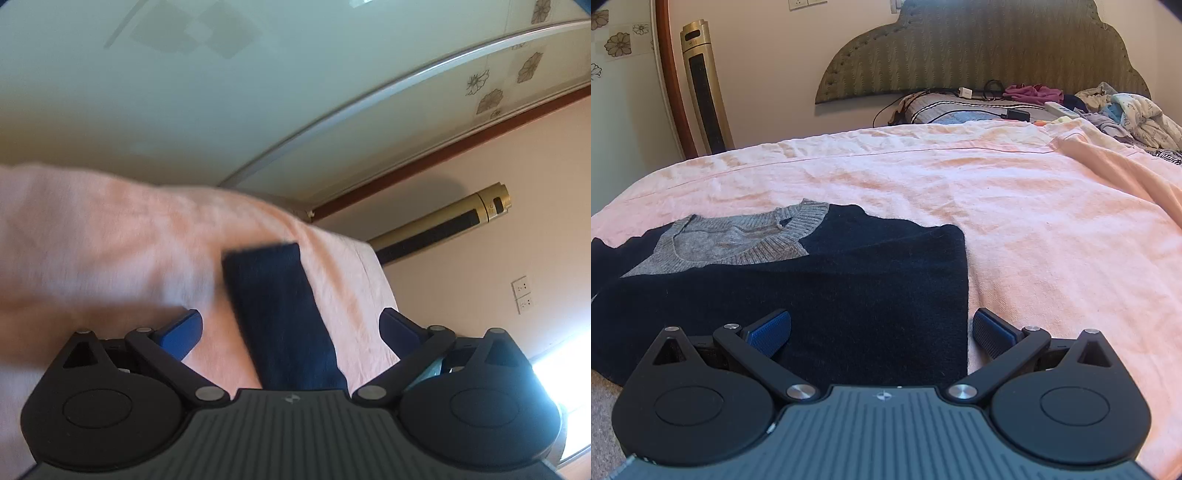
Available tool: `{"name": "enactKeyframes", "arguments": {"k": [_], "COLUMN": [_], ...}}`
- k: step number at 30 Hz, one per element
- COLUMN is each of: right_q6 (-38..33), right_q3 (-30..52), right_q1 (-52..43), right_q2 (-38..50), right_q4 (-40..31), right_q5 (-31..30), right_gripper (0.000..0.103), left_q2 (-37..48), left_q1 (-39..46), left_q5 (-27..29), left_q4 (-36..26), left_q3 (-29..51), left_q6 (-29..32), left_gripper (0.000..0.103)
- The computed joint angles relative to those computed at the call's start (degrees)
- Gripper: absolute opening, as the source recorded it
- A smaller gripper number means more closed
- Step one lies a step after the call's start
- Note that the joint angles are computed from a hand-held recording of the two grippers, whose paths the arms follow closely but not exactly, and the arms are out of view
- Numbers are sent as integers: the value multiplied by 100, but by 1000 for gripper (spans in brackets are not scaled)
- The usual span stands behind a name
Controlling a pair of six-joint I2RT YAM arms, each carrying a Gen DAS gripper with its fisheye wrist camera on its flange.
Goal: Fold small clothes
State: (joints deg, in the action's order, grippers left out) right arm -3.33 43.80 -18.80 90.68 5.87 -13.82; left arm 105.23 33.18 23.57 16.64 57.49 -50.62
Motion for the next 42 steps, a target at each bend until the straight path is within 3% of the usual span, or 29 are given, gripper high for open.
{"name": "enactKeyframes", "arguments": {"k": [1, 3, 4, 5, 7, 10, 13, 15, 19, 25, 27, 28, 30, 31, 33, 34, 35, 37, 39, 40, 42], "right_q6": [0, -8, -9, -3, -3, 25, 67, 90, 120, 187, 187, 192, 210, 226, 240, 227, 187, 38, 366, 750, 1479], "right_q3": [-4, -4, 0, -4, -1, -3, -13, -18, -30, -63, -64, -67, -71, -72, -70, -61, -36, 192, 683, 750, 805], "right_q1": [8, 5, 5, 9, 1, 3, -14, -21, -59, -116, -122, -121, -138, -156, -159, -156, -142, -35, 172, 111, -137], "right_q2": [-5, -9, -11, -15, -18, -20, -23, -23, -27, -49, -49, -50, -50, -48, -50, -52, -53, -36, -138, -310, -457], "right_q4": [1, -6, -13, -11, -17, -7, 19, 33, 54, 91, 93, 96, 108, 117, 117, 97, 45, -339, -1225, -1385, -1420], "right_q5": [8, 16, 16, 25, 11, 2, -33, -45, -105, -205, -215, -218, -256, -291, -306, -288, -250, -45, 362, -30, -1529], "right_gripper": [103, 103, 103, 103, 103, 103, 103, 103, 103, 103, 103, 103, 103, 103, 103, 103, 103, 103, 103, 103, 103], "left_q2": [97, 283, 481, 591, 683, 776, 292, -326, -1243, -738, -757, -841, -957, -1110, -1300, -1548, -1570, -1527, -1548, -1555, -1561], "left_q1": [-87, -269, -362, -487, -745, -868, -1282, -1733, -3454, -5503, -5739, -5755, -5601, -5514, -5273, -5246, -5284, -5370, -5241, -5211, -5195], "left_q5": [-73, -157, -161, -337, -847, -1095, -1731, -1893, -2068, -1601, -1775, -1796, -1616, -1488, -1189, -1142, -1384, -1909, -1732, -1687, -1655], "left_q4": [-68, -244, -637, -833, -982, -1468, -1291, -757, 60, -1097, -974, -741, -350, -16, 853, 848, 868, 491, 696, 760, 781], "left_q3": [129, 396, 737, 908, 1118, 1458, 1133, 496, -427, -102, -373, -648, -1077, -1453, -2144, -2232, -2241, -2034, -2132, -2175, -2195], "left_q6": [83, 380, 647, 837, 1219, 1515, 1672, 2042, 2945, 3992, 4125, 4069, 3882, 3700, 3181, 2937, 2859, 2618, 2491, 2481, 2469], "left_gripper": [100, 73, 44, 28, 28, 7, 6, 6, 6, 11, 12, 16, 33, 52, 66, 75, 94, 99, 99, 99, 99]}}
